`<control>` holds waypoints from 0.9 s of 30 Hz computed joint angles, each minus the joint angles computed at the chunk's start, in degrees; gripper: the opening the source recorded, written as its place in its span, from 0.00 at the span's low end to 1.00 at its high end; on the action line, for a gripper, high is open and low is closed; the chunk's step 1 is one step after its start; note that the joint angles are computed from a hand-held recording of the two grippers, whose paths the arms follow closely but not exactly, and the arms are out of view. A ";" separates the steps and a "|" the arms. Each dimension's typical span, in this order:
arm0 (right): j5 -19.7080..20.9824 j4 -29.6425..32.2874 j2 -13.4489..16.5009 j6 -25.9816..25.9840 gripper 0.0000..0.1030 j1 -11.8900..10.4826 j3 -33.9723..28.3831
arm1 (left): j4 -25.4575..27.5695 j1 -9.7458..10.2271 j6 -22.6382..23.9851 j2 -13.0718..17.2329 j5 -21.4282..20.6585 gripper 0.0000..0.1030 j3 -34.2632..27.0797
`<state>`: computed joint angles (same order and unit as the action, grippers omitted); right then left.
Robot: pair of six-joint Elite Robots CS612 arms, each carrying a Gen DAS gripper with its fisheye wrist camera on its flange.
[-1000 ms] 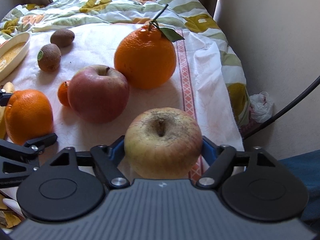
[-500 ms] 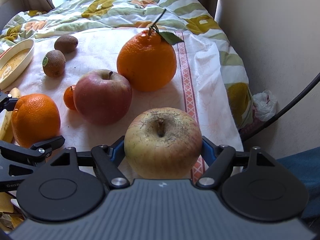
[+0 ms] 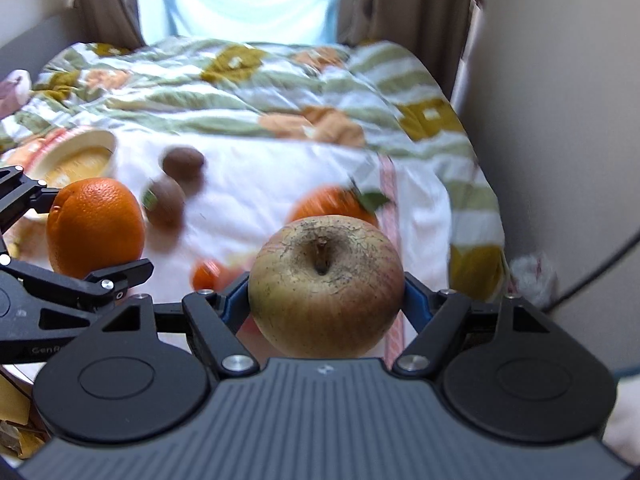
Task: Organize fruits
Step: 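Carry the orange and pale apple with both tools toward the white bowl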
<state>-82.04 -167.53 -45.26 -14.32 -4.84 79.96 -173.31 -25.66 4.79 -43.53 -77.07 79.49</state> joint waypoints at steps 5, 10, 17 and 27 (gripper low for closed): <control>3.85 1.21 0.78 -2.12 0.88 1.45 -3.77 | -0.86 1.37 -1.44 -1.31 3.73 0.80 0.22; 8.89 3.58 2.89 -3.18 0.88 3.50 -9.07 | -1.26 3.70 -0.94 -1.95 6.76 0.80 0.22; 11.46 9.45 8.15 -1.63 0.88 7.86 -19.65 | 1.07 7.70 1.51 -0.15 6.82 0.80 -3.09; 7.98 19.71 19.89 1.67 0.88 12.94 -40.09 | 6.04 12.71 4.67 5.96 0.41 0.80 -10.76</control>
